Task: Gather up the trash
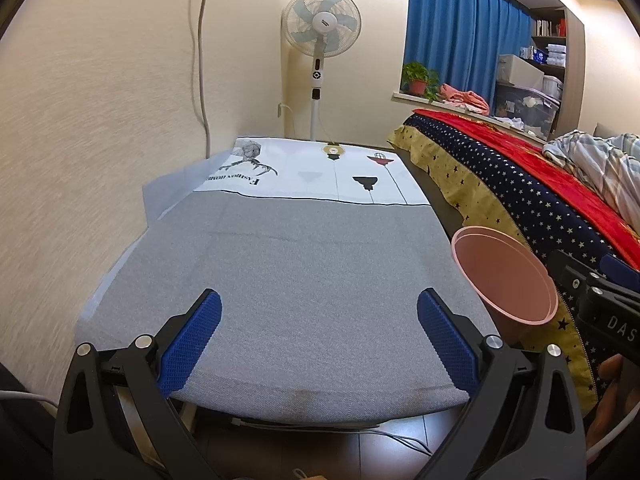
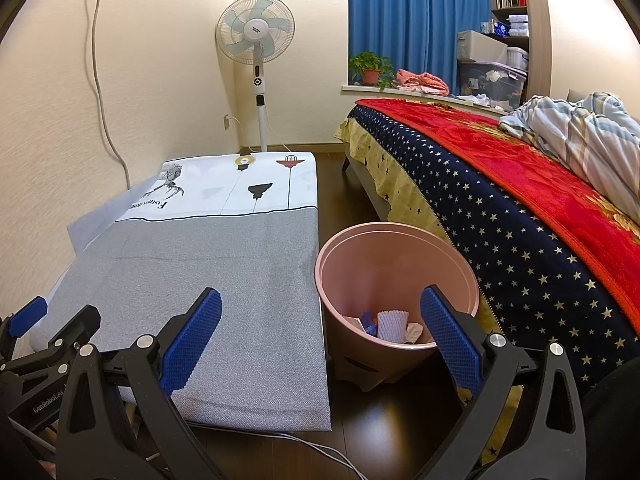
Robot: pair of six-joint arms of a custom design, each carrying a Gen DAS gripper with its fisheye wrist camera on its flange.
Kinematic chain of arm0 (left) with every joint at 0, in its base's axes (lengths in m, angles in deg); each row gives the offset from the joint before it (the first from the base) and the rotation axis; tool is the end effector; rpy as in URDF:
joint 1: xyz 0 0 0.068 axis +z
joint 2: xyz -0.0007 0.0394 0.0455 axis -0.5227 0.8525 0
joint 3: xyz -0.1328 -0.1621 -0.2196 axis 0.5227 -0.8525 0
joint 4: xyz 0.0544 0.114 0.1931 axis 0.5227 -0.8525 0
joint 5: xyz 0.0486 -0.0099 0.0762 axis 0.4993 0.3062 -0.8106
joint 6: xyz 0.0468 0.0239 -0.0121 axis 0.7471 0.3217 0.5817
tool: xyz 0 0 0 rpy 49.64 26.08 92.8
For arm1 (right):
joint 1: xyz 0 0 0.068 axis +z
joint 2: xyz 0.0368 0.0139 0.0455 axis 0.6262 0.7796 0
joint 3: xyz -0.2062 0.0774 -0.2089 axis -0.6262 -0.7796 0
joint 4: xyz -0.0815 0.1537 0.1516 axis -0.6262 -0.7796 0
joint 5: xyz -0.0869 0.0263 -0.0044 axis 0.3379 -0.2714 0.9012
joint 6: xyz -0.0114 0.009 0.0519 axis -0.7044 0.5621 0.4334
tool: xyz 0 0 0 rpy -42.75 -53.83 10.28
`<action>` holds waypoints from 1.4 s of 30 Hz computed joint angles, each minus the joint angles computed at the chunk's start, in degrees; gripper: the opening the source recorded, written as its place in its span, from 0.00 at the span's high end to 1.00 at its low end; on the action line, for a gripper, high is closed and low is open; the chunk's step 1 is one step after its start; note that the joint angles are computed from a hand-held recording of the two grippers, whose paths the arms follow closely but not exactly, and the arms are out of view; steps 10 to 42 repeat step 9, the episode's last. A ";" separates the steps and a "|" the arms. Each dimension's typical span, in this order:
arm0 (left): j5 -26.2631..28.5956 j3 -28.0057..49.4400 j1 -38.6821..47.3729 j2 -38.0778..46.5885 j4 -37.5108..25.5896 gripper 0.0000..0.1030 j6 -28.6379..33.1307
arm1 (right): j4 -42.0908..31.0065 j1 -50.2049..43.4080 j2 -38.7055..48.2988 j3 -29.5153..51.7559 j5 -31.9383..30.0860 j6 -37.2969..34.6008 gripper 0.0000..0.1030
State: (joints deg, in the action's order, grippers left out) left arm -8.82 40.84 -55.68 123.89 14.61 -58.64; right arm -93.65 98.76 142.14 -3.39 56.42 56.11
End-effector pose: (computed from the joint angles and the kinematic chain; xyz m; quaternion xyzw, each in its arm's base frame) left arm 0.2241 -0.0989 0.2594 0.1284 0.8675 -0.1098 0.4678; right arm 0.1672 0.2301 0.2791 0.1932 0.8584 -0.1146 0.4611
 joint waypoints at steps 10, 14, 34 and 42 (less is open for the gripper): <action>-0.82 0.37 -0.35 0.62 -0.57 0.08 -0.90 | -0.06 0.09 -0.13 -0.20 -0.03 0.24 0.05; -0.82 0.37 -0.35 0.62 -0.57 0.08 -0.90 | -0.06 0.09 -0.13 -0.20 -0.03 0.24 0.05; -0.82 0.37 -0.35 0.62 -0.57 0.08 -0.90 | -0.06 0.09 -0.13 -0.20 -0.03 0.24 0.05; -0.82 0.37 -0.35 0.62 -0.57 0.08 -0.90 | -0.06 0.09 -0.13 -0.20 -0.03 0.24 0.05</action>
